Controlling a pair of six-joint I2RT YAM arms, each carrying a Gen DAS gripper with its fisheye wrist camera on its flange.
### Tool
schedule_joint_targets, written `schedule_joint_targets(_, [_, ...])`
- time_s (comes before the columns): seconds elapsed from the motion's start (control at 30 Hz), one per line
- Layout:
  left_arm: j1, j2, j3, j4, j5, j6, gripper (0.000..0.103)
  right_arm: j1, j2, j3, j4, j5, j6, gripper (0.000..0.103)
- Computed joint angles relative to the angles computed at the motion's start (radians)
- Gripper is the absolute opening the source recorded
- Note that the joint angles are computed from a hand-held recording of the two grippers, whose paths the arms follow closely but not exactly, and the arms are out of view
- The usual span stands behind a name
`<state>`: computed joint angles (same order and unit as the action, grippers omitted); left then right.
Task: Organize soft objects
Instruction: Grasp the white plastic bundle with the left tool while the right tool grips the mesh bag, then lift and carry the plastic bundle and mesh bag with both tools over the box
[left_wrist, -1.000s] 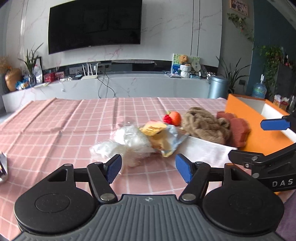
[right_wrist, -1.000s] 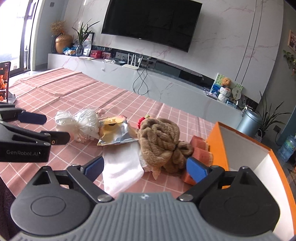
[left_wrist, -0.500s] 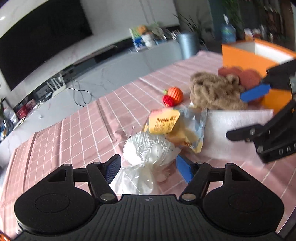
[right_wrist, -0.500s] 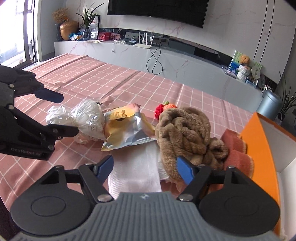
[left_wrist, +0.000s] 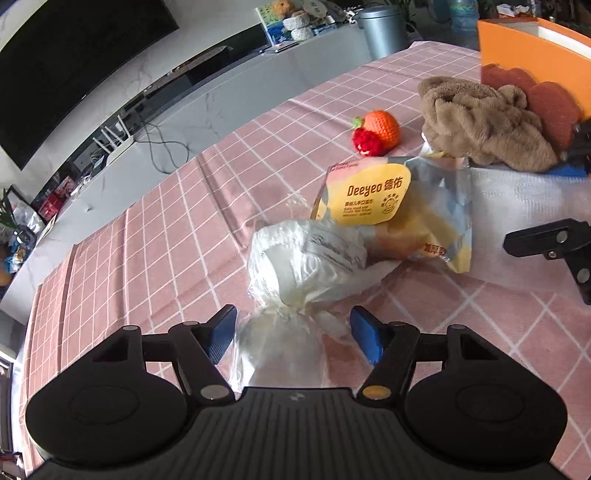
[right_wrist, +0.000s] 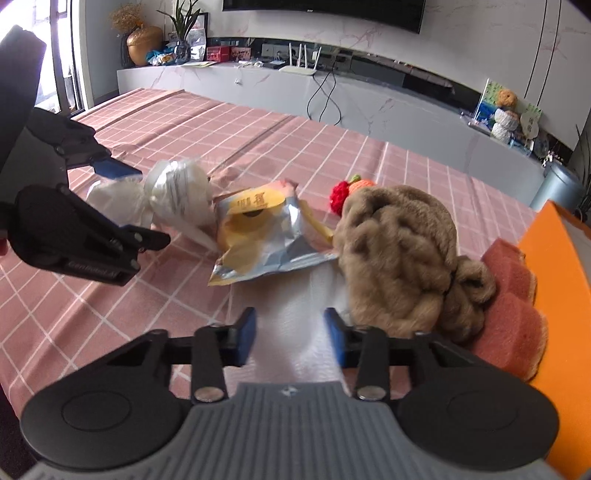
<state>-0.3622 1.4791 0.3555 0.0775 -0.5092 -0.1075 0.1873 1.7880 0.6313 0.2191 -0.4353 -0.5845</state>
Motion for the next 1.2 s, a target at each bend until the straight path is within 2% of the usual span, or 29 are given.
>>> schedule_joint_targets(0.03, [-0.004, -0.005, 0.002, -0.010, -0.011, -0.013, 0.067, -0.001, 0.003, -0.007, 0.017, 0.004, 0.000, 0.029])
schedule_joint_targets(0.1, [-0.009, -0.022, 0.001, -0.027, -0.020, -0.036, 0.064, -0.007, 0.000, -0.012, 0.020, -0.002, 0.000, 0.014])
schedule_joint_targets(0.27, [-0.054, -0.085, -0.026, -0.054, -0.031, -0.133, 0.056, -0.040, -0.018, -0.002, -0.041, -0.041, -0.007, 0.001])
schedule_joint_targets(0.3, [-0.070, -0.102, -0.031, -0.069, -0.038, -0.159, 0.052, -0.048, -0.025, -0.004, -0.051, -0.050, -0.009, 0.000])
schedule_joint_targets(0.63, [-0.402, -0.260, -0.010, -0.359, -0.187, -0.621, 0.051, -0.166, -0.119, -0.055, -0.164, -0.134, -0.092, 0.000])
schedule_joint_targets(0.77, [-0.536, -0.269, 0.021, -0.441, -0.214, -0.801, 0.051, -0.232, -0.158, -0.076, -0.203, -0.173, -0.127, 0.000])
schedule_joint_targets(0.9, [-0.658, -0.217, 0.071, -0.513, -0.254, -0.982, 0.051, -0.292, -0.210, -0.083, -0.257, -0.224, -0.163, 0.000])
schedule_joint_targets(1.07, [-0.763, -0.172, 0.131, -0.601, -0.287, -1.128, 0.051, -0.365, -0.299, -0.099, -0.319, -0.288, -0.205, 0.000])
schedule_joint_targets(1.2, [-0.819, -0.148, 0.183, -0.668, -0.315, -1.187, 0.051, -0.432, -0.352, -0.098, -0.374, -0.343, -0.236, 0.000])
